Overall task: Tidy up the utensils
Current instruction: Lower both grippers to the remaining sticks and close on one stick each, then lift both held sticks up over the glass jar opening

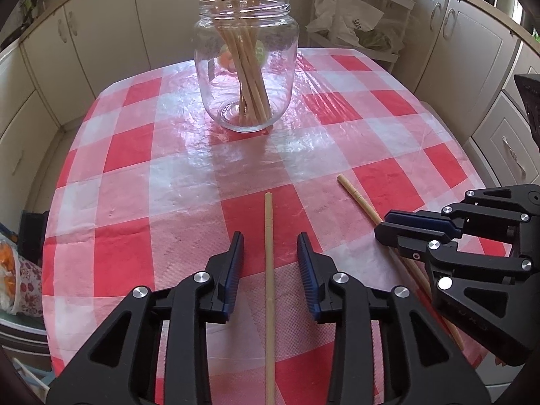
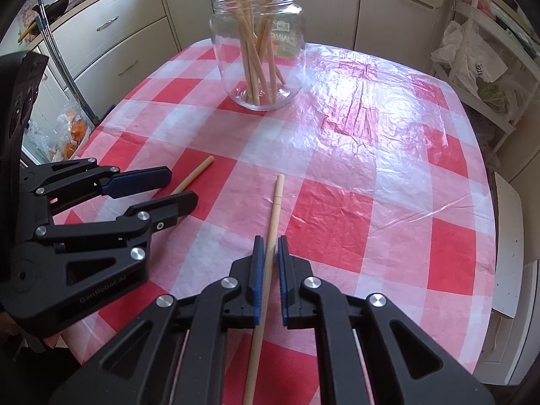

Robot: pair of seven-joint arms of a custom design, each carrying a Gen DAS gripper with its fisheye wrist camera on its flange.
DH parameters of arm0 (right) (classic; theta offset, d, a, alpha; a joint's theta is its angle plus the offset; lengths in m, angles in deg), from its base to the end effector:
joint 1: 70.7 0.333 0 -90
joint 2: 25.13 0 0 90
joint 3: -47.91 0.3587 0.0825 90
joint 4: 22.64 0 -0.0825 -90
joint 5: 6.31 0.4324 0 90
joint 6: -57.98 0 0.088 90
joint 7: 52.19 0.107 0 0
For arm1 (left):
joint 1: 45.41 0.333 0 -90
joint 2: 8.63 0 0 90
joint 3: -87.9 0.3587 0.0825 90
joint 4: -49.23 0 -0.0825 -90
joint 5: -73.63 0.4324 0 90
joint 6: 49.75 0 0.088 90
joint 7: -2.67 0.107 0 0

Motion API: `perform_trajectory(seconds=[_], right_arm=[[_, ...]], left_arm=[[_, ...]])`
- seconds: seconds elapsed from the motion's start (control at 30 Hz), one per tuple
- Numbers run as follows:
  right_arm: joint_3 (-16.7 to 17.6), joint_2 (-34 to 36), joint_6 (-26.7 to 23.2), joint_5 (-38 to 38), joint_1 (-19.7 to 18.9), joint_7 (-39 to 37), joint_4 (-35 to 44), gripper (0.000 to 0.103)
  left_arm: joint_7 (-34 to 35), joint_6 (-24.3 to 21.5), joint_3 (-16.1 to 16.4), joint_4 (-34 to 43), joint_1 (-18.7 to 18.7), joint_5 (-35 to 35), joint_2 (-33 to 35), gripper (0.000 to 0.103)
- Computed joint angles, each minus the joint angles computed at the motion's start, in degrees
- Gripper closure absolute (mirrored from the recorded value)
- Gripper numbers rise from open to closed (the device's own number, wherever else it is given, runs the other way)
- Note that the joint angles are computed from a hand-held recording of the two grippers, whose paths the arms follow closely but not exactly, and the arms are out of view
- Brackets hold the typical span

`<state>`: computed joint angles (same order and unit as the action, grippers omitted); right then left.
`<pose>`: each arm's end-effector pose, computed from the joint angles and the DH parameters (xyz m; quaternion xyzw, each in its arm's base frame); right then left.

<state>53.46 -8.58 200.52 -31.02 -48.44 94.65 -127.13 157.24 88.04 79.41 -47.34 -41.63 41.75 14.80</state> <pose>0.6341 0.3304 0.4343 -0.6070 0.7590 -0.1552 0.1774 0.7490 -0.0514 0.4135 -0.3485 0.8938 -0.2709 0.0792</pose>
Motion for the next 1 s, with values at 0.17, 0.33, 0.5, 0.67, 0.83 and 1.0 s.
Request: perform_trajectory(seconds=[0.17,0.33,0.5,0.67,0.83,1.0], right_arm=[[-0.21,-0.03,0.01,-1.00,0.35,0.58,-0.13,0.095],[0.29,0.11,-0.01,0.34,-0.08,-0.92,0.16,0.096],[0.34,0.69,-1.28,0.15,0.28,-2.74,1.15,0.096],[-1.41,-2.01,5.61,-2.74,1.04,5.70,-3.24,0.097],[-6.88,-7.41,15.62,-23.78,3.78,35.85,-8.96,0.097],[-7.90,-10.83,11.42,-53.50,5.14,66.92,-8.13,0.097]], left_arm=[[2.02,-0.77,-0.39,-0.38,0.54,-1.08,-0.35,0.098],[2.59,-1.60,-0.05,-0.23,0.50,-0.83,-0.42,0.098],[1.64,-3.10,0.21,1.17,0.30,0.01,0.35,0.098],[6.08,-6.25,-2.32,3.12,4.32,-9.58,-0.37,0.099],[16.77,-10.85,-5.39,5.54,9.88,-29.62,-1.93,0.099],[22.82,-12.83,-6.07,8.11,11.45,-46.75,-1.97,0.098]])
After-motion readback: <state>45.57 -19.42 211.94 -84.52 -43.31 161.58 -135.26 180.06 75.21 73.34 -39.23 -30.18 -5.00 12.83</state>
